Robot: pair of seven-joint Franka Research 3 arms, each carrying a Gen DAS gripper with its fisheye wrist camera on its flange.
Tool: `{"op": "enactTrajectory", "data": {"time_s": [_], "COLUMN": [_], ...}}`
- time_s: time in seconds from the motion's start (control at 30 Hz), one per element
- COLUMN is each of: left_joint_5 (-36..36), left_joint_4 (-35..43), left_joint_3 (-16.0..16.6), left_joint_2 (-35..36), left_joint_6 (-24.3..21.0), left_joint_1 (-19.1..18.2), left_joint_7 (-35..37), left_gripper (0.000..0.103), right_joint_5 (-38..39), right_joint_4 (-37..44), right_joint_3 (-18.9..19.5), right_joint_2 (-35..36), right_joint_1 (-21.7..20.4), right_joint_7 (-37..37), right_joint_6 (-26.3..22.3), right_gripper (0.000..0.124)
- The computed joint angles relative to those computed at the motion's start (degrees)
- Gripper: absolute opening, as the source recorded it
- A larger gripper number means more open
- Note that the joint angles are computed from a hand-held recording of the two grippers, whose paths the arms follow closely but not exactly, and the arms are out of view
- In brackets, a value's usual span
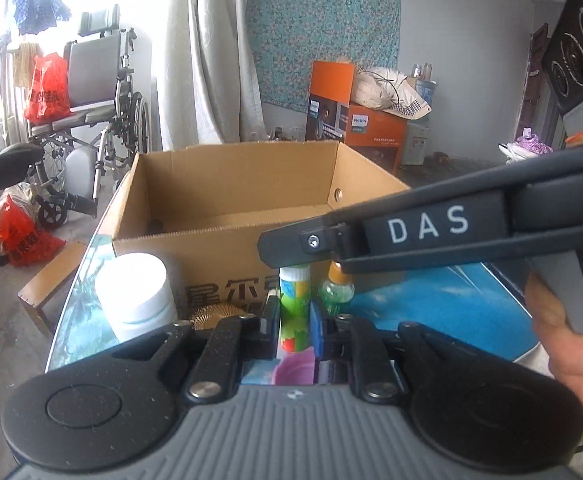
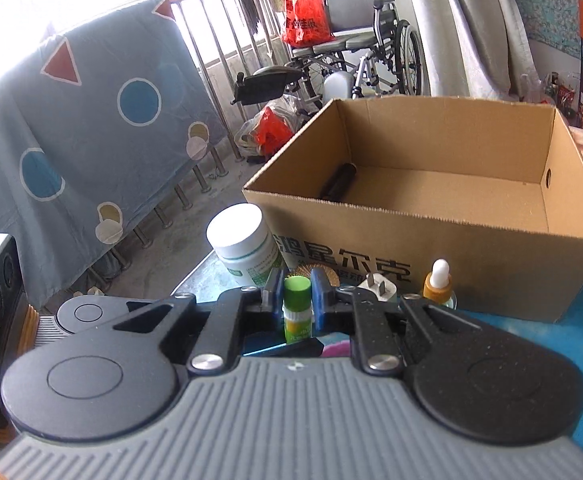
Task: Organize rigid objects
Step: 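Lift the glue stick with the right tool and carry it over the box, then open the right tool to drop the glue stick into the box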
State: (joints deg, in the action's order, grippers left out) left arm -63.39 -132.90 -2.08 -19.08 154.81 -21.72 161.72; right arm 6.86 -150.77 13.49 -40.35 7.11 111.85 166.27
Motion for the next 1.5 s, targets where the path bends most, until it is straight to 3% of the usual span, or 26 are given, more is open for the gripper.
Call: {"op": "enactTrajectory", "data": {"time_s": [0.1,0.23,0.37,0.43,0.53,0.63,0.8,1.03,1.2,1.27,1.5], "left_joint_5": [0.59,4.63,7.81,9.32,8.84,9.00,7.38,4.90,3.06,2.16,-0.33], "left_joint_4": [5.04,13.79,20.58,21.85,22.00,21.19,18.70,16.00,14.17,13.14,9.89], "left_joint_3": [0.03,-1.14,-3.35,-4.50,-5.38,-5.85,-5.74,-3.80,-2.59,-2.09,-0.17], "left_joint_2": [2.10,7.71,13.35,15.16,15.97,15.67,13.76,11.32,9.70,8.86,5.72], "left_joint_6": [-0.47,-3.18,-5.09,-3.94,-3.54,-2.70,0.11,0.29,-0.92,-1.95,-7.94], "left_joint_1": [0.51,2.97,6.16,7.64,9.43,10.60,10.74,10.21,9.83,9.72,9.35], "left_joint_7": [-1.49,-7.77,-13.74,-15.32,-15.02,-14.93,-11.85,-10.22,-8.91,-8.13,-4.94], "left_gripper": [0.016,0.017,0.021,0.035,0.039,0.040,0.048,0.051,0.055,0.057,0.061], "right_joint_5": [-1.93,-1.09,4.24,8.69,15.82,20.91,24.15,22.01,23.88,24.77,26.65], "right_joint_4": [3.51,10.69,19.76,23.54,29.04,33.44,42.15,54.00,58.01,57.02,45.59], "right_joint_3": [-0.40,-4.97,-11.32,-14.22,-17.45,-18.36,-16.79,-14.32,-13.14,-12.88,-13.18], "right_joint_2": [1.04,6.28,13.78,17.32,23.07,28.40,38.09,50.10,54.21,53.43,41.68], "right_joint_1": [-0.85,1.50,5.21,6.76,7.63,6.52,2.94,-0.22,-1.48,-1.71,-1.23], "right_joint_7": [-2.71,-8.86,-15.37,-18.50,-23.14,-25.90,-25.33,-20.17,-18.66,-18.51,-20.16], "right_joint_6": [1.37,0.70,-3.82,-6.58,-11.73,-17.03,-26.94,-36.52,-37.19,-35.97,-29.44], "right_gripper": [0.013,0.013,0.013,0.013,0.013,0.013,0.013,0.013,0.016,0.024,0.027]}}
